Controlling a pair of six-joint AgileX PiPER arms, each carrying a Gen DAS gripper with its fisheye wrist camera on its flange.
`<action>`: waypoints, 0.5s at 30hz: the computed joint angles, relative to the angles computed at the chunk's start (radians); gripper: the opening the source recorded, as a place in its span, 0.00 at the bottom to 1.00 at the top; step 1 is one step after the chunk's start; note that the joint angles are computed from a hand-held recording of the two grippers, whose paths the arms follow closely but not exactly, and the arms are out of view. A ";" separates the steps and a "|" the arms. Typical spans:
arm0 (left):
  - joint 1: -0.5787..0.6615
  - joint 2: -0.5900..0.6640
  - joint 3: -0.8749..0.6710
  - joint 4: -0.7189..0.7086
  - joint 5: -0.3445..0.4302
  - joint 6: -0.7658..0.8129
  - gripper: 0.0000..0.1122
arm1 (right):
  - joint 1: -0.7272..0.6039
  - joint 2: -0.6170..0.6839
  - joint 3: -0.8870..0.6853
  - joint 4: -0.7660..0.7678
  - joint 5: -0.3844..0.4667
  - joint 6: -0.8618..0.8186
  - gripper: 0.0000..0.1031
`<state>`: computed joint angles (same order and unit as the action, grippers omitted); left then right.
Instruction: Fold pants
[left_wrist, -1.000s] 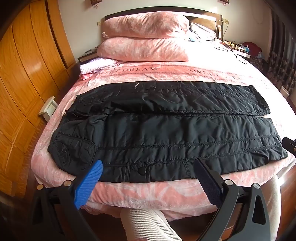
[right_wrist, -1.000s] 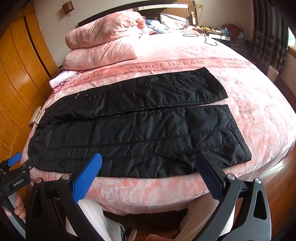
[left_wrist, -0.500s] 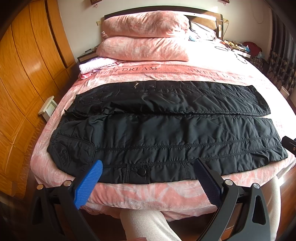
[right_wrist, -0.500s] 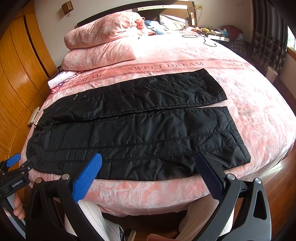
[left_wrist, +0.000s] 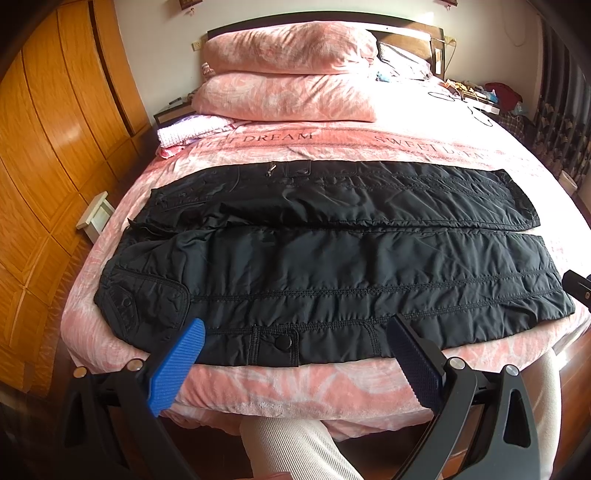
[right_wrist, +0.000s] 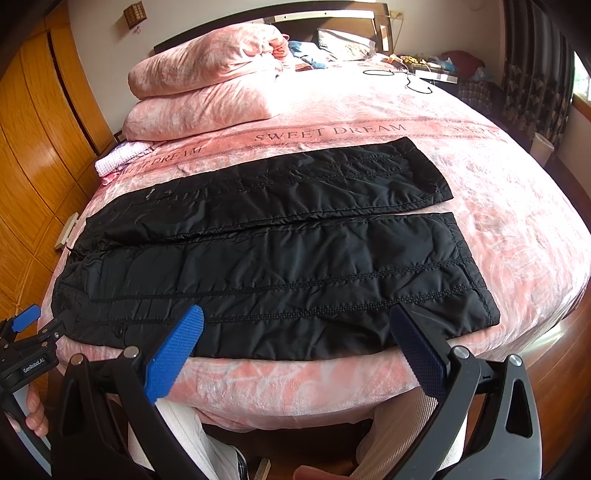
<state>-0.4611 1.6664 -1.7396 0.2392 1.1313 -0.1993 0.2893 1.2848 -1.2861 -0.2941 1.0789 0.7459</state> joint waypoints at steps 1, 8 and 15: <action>0.000 0.000 0.000 -0.001 0.000 0.001 0.88 | 0.000 0.000 -0.001 0.000 0.000 0.001 0.98; -0.005 -0.001 -0.001 0.003 0.004 0.000 0.88 | -0.007 -0.003 0.000 0.019 -0.008 -0.006 0.98; -0.008 -0.004 0.005 0.006 0.006 -0.001 0.88 | -0.017 0.000 0.005 0.032 -0.010 -0.020 0.98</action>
